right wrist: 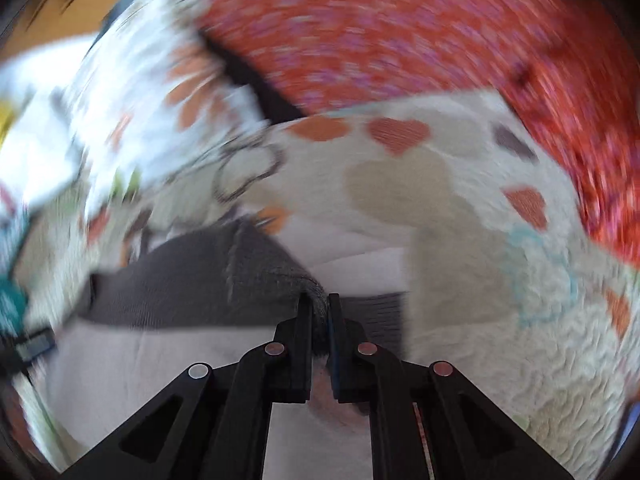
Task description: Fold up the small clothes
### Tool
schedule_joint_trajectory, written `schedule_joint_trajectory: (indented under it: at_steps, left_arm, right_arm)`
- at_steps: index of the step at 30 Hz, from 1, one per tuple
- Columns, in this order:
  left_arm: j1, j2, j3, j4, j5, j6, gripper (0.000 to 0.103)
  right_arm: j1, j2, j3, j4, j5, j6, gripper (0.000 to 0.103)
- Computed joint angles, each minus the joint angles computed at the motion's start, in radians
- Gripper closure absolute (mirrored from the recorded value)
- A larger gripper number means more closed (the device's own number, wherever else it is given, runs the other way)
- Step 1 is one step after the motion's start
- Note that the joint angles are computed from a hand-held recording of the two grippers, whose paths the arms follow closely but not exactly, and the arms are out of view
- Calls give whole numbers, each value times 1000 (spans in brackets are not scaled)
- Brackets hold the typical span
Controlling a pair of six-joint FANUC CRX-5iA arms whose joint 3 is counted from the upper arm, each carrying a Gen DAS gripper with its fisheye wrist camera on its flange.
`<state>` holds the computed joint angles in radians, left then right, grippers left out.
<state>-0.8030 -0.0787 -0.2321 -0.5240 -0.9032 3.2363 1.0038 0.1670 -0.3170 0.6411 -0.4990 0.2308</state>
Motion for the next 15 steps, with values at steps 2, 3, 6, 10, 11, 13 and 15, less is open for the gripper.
schedule_joint_trajectory:
  at_steps: [2,3,6,10,11,13,15]
  left_arm:
    - [2,22,25,11,-2,-58,34]
    - [2,33,37,16,-2,-86,34]
    - [41,80,70,113,20,-288,34]
    - [66,184,157,171,-72,-468,34]
    - [68,195,173,146,-96,-454,34]
    - [67,202,199,76,-148,-388,34]
    - [44,229,258,-48,-300,-278,34]
  right_arm:
    - [-38,-9,13,-135,1,20,94]
    - [-53,-8,19,-169,-23,7,90]
    - [-82,-22,27,-278,-21,60,89]
    - [-77,-62,8,-316,28,103,72]
    - [-70,-66,4,-300,32,104,72]
    - [-48,-60,9,-262,21,113,71]
    - [-34,-49,20,-247,1,135,68]
